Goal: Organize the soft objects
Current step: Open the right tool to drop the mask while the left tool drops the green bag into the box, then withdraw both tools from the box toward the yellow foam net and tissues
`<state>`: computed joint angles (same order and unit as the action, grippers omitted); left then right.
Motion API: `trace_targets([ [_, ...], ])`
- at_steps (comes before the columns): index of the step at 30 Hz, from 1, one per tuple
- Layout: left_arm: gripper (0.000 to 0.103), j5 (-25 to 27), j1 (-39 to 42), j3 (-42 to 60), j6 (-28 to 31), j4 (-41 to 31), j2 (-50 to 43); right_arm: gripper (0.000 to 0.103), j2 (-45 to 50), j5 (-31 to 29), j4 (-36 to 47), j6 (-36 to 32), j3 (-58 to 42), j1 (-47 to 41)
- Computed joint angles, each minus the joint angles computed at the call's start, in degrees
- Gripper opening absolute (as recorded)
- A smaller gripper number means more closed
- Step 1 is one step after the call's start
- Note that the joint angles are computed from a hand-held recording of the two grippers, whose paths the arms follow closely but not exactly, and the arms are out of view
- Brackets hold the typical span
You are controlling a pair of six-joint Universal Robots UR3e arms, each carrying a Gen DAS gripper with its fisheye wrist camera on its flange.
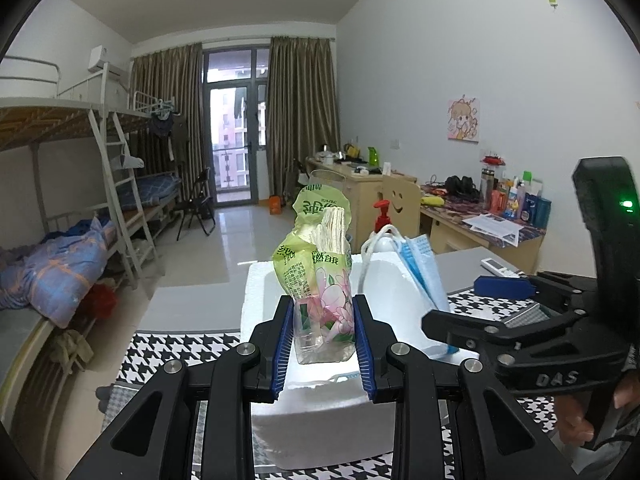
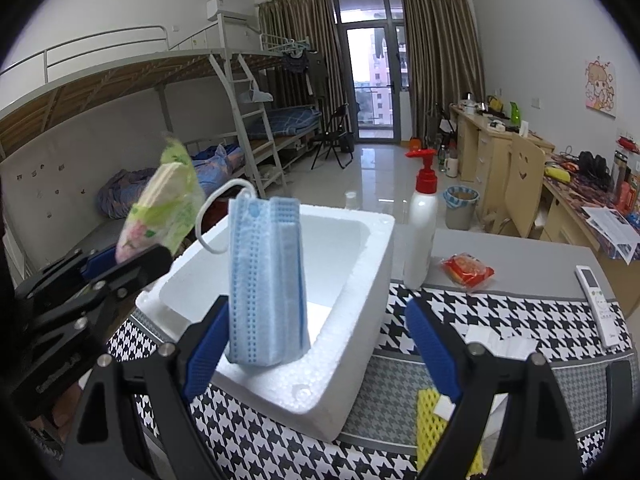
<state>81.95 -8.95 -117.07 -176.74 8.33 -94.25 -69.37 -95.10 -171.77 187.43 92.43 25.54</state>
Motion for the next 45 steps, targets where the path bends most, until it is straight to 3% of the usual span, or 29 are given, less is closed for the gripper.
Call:
trace_targets([
  [15,0.032,-0.84,-0.12,5.72,1.69,-5.27,-3.72,0.089,-0.41,0.72,-0.26,0.15,1.37,-1.14],
  [18,0.039,-0.58,-0.11,6.13,1.9,-5.38,-4.14,0.089,-0.47,0.99,-0.65,0.11,1.64,-1.36],
  [20,0.066,-0.7,0.04,6.14,2.15,-5.32,-4.22,0.089,-0.44,0.72,-0.82,0.08,1.75,-1.34],
  [22,0.078,1.39,-0.96,5.83,1.84,-3.62,-4.77,0.089,-0.81,1.47,-1.39,0.01,2.56,-1.78],
  [31,0.082,4.3,-2.44,7.69,0.67,-4.22,-5.94,0.089,-1.89,1.59,-3.78,0.06,5.21,-2.55],
  [38,0.098,6.62,-3.98,7.16,-1.06,-0.72,-6.59,0.089,-4.41,1.56,-8.13,-0.17,9.94,-3.03],
  [45,0.1,7.44,-5.14,5.61,-1.98,1.73,-6.2,0.093,-7.15,3.02,-12.46,0.25,15.15,-4.76],
])
